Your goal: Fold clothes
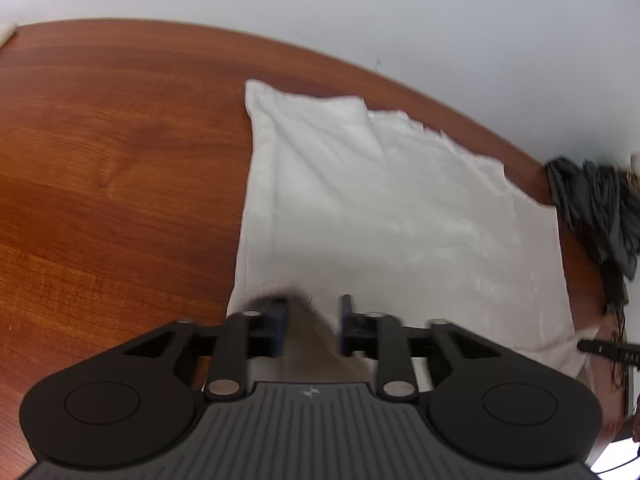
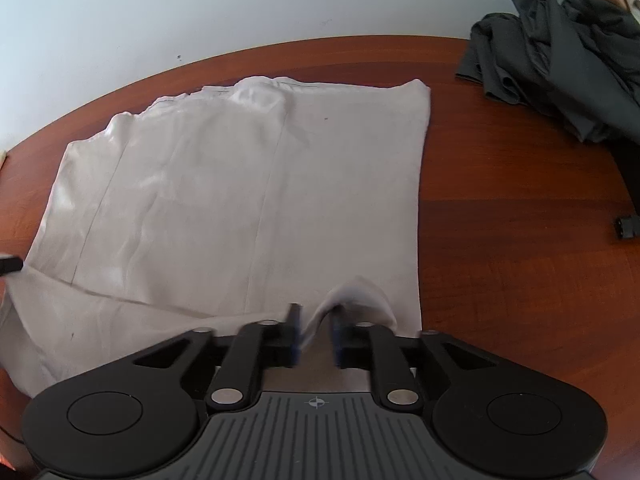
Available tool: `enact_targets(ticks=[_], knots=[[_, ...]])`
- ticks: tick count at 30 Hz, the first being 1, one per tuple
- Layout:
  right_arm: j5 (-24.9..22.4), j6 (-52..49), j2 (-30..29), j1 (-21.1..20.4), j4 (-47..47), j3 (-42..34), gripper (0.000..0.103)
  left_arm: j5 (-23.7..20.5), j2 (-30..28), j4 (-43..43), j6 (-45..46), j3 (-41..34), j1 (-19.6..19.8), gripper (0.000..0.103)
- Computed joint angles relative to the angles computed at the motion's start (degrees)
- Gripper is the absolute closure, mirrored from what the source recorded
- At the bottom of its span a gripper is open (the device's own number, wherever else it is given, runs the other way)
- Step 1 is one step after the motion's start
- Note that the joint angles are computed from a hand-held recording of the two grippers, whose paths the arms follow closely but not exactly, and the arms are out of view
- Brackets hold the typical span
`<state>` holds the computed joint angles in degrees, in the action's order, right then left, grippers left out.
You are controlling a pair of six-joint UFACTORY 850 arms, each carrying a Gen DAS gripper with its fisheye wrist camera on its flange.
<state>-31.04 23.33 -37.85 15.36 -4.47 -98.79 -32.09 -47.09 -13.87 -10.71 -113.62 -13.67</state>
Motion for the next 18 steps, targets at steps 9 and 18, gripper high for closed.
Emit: enact_targets(ticks=[9, 18], knots=[[2.2, -6.1, 4.5, 0.2, 2.8, 3.9, 0.054, 4.2, 6.0, 4.2, -6.9, 6.9, -0.3, 0.046], [3.9, -26.0, 6.9, 1.3, 23.0, 8.9, 0.054, 2.8, 9.8, -6.4, 3.5, 13.0, -2.7, 0.045]])
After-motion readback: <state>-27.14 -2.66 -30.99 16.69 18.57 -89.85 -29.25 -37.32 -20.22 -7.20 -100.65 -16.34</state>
